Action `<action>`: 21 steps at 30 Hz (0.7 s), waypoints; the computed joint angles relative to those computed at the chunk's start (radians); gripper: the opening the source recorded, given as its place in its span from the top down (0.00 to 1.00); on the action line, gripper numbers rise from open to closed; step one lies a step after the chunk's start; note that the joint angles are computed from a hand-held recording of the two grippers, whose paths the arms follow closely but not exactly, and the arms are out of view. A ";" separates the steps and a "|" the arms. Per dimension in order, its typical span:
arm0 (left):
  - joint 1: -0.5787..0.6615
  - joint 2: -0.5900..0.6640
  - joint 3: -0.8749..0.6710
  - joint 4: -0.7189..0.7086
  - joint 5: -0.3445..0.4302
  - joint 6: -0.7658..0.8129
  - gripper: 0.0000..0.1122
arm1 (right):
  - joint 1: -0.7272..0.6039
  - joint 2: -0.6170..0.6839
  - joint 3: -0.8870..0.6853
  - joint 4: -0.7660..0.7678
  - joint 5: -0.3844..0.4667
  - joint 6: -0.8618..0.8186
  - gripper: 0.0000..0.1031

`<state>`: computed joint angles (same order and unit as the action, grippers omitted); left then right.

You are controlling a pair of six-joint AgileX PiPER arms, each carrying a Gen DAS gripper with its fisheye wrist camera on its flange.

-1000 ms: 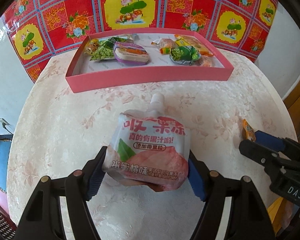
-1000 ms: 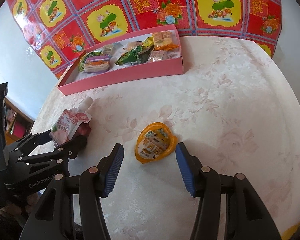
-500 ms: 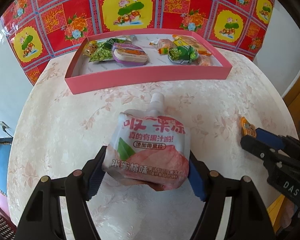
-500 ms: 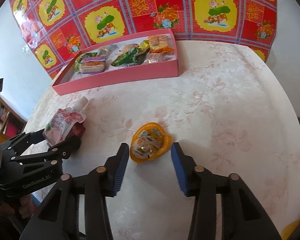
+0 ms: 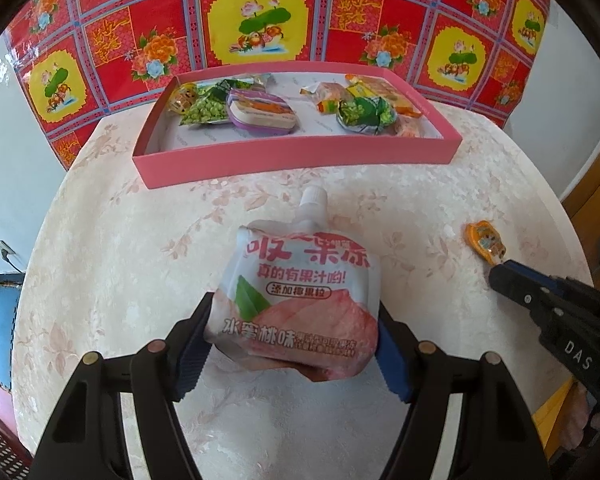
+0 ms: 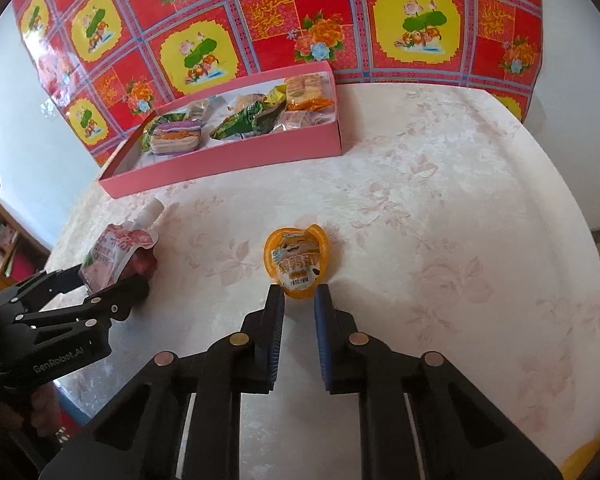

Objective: Organize snacks
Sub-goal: 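Grasp the orange heart-shaped jelly cup with the right gripper while the left holds the pouch, then lift both held snacks and carry them over the pink tray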

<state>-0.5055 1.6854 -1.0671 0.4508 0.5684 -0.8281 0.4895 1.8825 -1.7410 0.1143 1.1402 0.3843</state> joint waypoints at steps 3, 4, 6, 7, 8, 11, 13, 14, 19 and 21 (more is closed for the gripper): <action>-0.001 -0.008 0.004 0.011 0.000 -0.014 0.33 | -0.003 0.001 -0.002 0.008 0.003 -0.015 0.84; 0.000 -0.008 0.003 0.012 0.001 -0.016 0.33 | -0.005 0.003 -0.006 0.016 0.008 -0.027 0.83; 0.001 -0.007 0.003 0.010 0.001 -0.017 0.33 | -0.005 0.000 -0.006 0.021 0.012 -0.029 0.83; 0.002 -0.007 0.003 0.009 0.001 -0.017 0.33 | -0.003 0.001 -0.008 0.018 0.015 -0.029 0.83; 0.002 -0.006 0.002 0.009 0.002 -0.018 0.33 | -0.003 0.005 -0.015 0.016 0.020 -0.031 0.82; 0.003 -0.005 0.001 0.008 0.003 -0.019 0.33 | -0.003 0.015 -0.029 0.002 0.020 -0.020 0.70; 0.003 -0.004 0.000 0.009 0.004 -0.020 0.33 | -0.003 0.026 -0.043 -0.005 0.028 -0.015 0.67; 0.003 -0.004 -0.001 0.009 0.005 -0.020 0.33 | -0.001 0.035 -0.057 -0.011 0.035 -0.014 0.67; 0.011 -0.006 0.005 0.005 -0.004 -0.015 0.33 | 0.008 0.087 -0.127 -0.026 0.062 -0.015 0.67; 0.010 -0.006 0.006 0.007 -0.005 -0.018 0.33 | 0.010 0.105 -0.150 -0.028 0.065 -0.013 0.67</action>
